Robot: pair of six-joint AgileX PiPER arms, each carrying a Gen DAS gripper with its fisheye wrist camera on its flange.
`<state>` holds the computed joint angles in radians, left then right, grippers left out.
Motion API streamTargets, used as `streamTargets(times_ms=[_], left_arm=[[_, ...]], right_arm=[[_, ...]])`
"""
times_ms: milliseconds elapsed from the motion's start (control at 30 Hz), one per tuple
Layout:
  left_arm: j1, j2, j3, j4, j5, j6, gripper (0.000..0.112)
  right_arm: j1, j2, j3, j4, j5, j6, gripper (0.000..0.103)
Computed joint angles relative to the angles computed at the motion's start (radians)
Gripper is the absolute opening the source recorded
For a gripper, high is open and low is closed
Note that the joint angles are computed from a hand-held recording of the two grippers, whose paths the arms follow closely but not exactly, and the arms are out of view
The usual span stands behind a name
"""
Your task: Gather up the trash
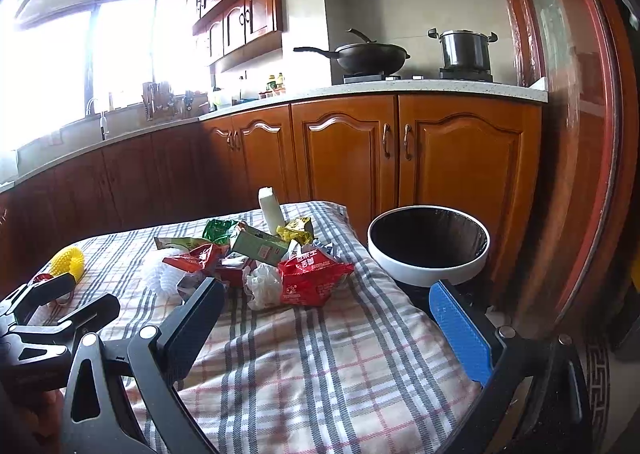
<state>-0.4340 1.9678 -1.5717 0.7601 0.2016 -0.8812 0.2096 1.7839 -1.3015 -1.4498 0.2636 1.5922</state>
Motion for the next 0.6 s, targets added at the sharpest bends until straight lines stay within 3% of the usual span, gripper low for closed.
streamTargets(times_ms=[600], left_arm=[[0.003, 0.015, -0.016, -0.043, 0.004, 0.045, 0.103]], right_arm=[[-0.009, 0.008, 0.001, -0.028, -0.024, 0.037, 0.103]])
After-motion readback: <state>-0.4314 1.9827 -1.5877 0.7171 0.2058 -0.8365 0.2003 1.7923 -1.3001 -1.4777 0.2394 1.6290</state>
